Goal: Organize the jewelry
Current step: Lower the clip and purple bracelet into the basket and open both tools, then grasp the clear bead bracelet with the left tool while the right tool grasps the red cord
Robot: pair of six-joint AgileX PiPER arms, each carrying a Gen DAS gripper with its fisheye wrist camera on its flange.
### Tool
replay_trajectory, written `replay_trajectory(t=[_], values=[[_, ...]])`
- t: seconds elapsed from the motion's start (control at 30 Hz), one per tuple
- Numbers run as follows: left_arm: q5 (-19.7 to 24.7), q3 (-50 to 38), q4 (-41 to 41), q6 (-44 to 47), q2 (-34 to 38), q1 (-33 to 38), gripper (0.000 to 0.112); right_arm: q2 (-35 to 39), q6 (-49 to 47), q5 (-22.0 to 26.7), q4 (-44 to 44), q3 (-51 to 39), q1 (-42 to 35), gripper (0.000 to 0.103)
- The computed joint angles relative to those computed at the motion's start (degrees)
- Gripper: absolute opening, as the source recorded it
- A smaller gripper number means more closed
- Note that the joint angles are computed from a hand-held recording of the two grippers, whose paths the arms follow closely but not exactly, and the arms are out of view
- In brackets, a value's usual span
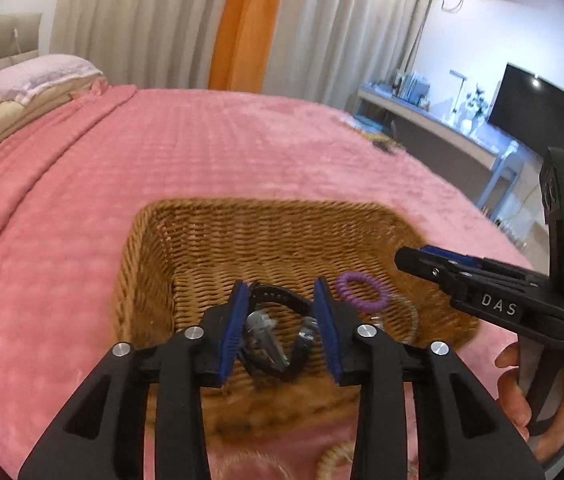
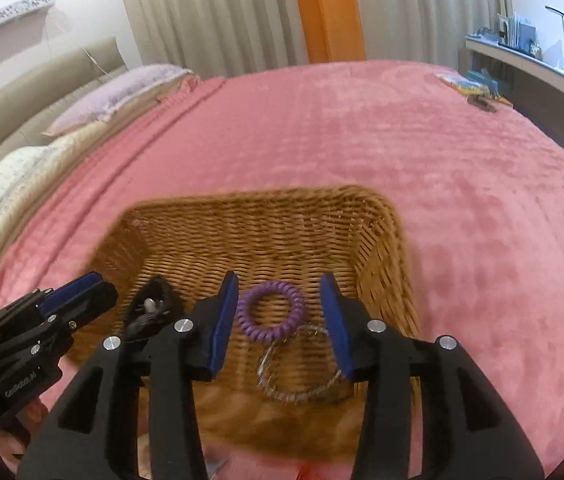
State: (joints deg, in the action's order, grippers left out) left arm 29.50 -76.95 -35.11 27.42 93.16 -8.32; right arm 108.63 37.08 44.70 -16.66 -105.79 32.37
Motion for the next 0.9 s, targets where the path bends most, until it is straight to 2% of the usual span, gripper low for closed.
replay_trajectory(t=[0.13, 0.23, 0.37, 0.43, 0.53, 0.63, 0.73, 0.83, 0.9], values=[[-1.2, 7.6, -4.3, 3.8, -8.7, 0.7, 0.039, -8.7, 5.3, -2.1, -6.6, 9.2, 4.1, 0.039], [-4.2, 14.3, 4.2, -2.6, -16.0, -1.6, 0.04, -15.4, 15.8, -0.7, -20.0, 17.8, 10.9, 0.039], [-4.3, 22.0, 3.7, -2.3, -23.0, -1.5, 0.042, -19.8, 24.7, 1.6, -27.5, 24.7, 16.4, 0.039], [-6.0, 25.5, 8.0, -6.6, -25.2, -2.1, 0.042, -20.8, 28.5, 3.0, -30.4, 27.4, 17.9, 0.039], [-7.4, 27.8, 12.3, -10.6, -24.7, -1.9, 0.042, -22.0, 29.6, 1.3, -30.0, 31.8, 17.2, 0.039], [-5.8, 27.1, 6.2, -4.6, -22.0, 1.6, 0.042, -21.0, 30.7, 1.7, -30.6, 34.3, 15.8, 0.039], [-4.0, 26.4, 2.4, -0.7, -20.1, 4.1, 0.042, -21.0, 27.1, -1.2, -25.2, 35.7, 11.6, 0.039], [-3.9, 25.7, 9.4, -6.6, -17.9, 3.3, 0.042, -20.2, 19.1, -5.8, -14.6, 36.6, 6.2, 0.039], [-2.3, 24.6, 10.4, -7.3, -16.0, 3.1, 0.042, -19.1, 17.1, -6.3, -11.8, 36.4, 4.6, 0.038]])
